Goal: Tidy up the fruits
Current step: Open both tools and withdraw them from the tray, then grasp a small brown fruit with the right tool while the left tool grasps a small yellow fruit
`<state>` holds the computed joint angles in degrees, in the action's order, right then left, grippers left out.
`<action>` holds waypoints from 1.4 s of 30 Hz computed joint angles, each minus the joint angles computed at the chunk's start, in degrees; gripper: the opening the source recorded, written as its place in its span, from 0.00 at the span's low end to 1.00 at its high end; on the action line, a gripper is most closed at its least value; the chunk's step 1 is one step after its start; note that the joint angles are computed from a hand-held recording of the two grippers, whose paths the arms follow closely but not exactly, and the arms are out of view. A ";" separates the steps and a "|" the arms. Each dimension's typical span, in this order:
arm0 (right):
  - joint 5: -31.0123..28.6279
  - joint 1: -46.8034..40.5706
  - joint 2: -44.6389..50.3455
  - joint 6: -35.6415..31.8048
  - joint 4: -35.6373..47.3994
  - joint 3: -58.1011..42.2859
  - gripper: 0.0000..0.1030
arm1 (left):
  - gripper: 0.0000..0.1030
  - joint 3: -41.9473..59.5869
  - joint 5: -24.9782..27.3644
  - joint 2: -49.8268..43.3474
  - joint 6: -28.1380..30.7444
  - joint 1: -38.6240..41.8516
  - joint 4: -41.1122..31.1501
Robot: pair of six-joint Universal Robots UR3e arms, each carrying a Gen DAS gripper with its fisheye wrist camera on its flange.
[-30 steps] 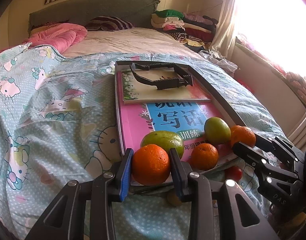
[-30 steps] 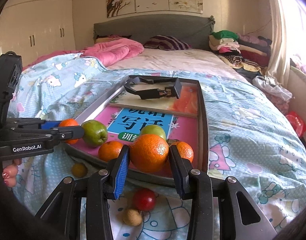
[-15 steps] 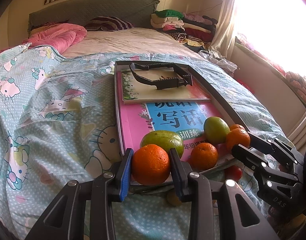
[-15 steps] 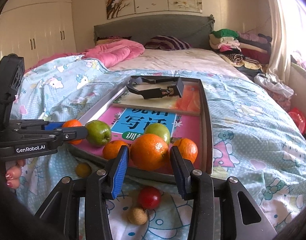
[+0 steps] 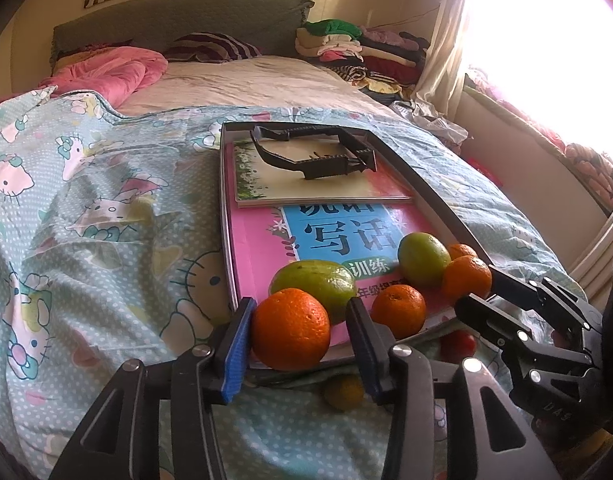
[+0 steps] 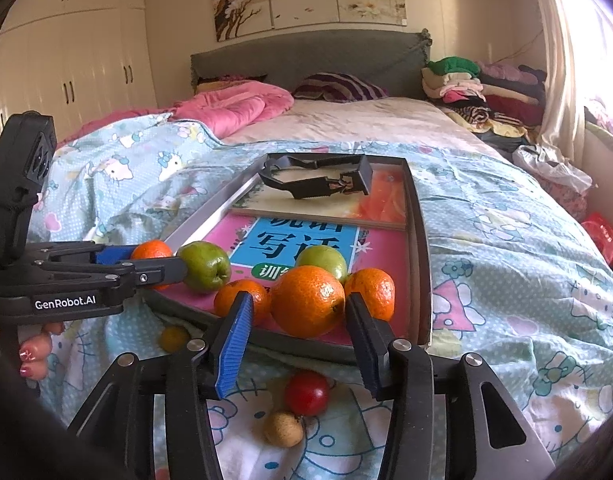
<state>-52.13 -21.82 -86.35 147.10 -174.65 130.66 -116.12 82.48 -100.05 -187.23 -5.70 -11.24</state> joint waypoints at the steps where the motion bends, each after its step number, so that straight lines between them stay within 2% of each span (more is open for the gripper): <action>1: 0.09 -0.01 -0.08 0.03 0.06 0.02 0.50 | 0.46 -0.09 -0.17 0.12 0.09 0.12 0.01; 8: 0.88 -1.07 -1.31 0.79 -0.85 0.89 0.58 | 0.53 -0.58 -1.24 1.00 -0.21 0.38 -0.08; 10: 1.61 -1.85 -1.78 0.87 -0.31 1.03 0.59 | 0.60 -1.10 -1.74 1.30 -0.22 0.40 0.55; 12: 2.04 -2.41 -2.20 1.15 0.67 0.89 0.61 | 0.62 -1.59 -1.50 1.72 -0.21 0.06 0.96; 22: 3.46 -5.11 -5.02 1.19 2.46 2.09 0.64 | 0.66 -3.96 -2.29 6.25 -0.69 0.68 0.80; 25: 4.66 -7.11 -7.35 0.37 5.42 2.54 0.64 | 0.73 -5.30 -3.18 9.08 -0.50 0.95 1.19; 32: 5.63 -10.68 -13.99 -4.61 14.27 4.45 0.64 | 0.73 -6.47 -3.34 13.01 0.32 0.58 -0.22; 42: 6.15 -11.31 -19.10 -8.68 20.91 6.41 0.65 | 0.75 -8.93 -3.61 15.79 -0.56 0.87 -2.08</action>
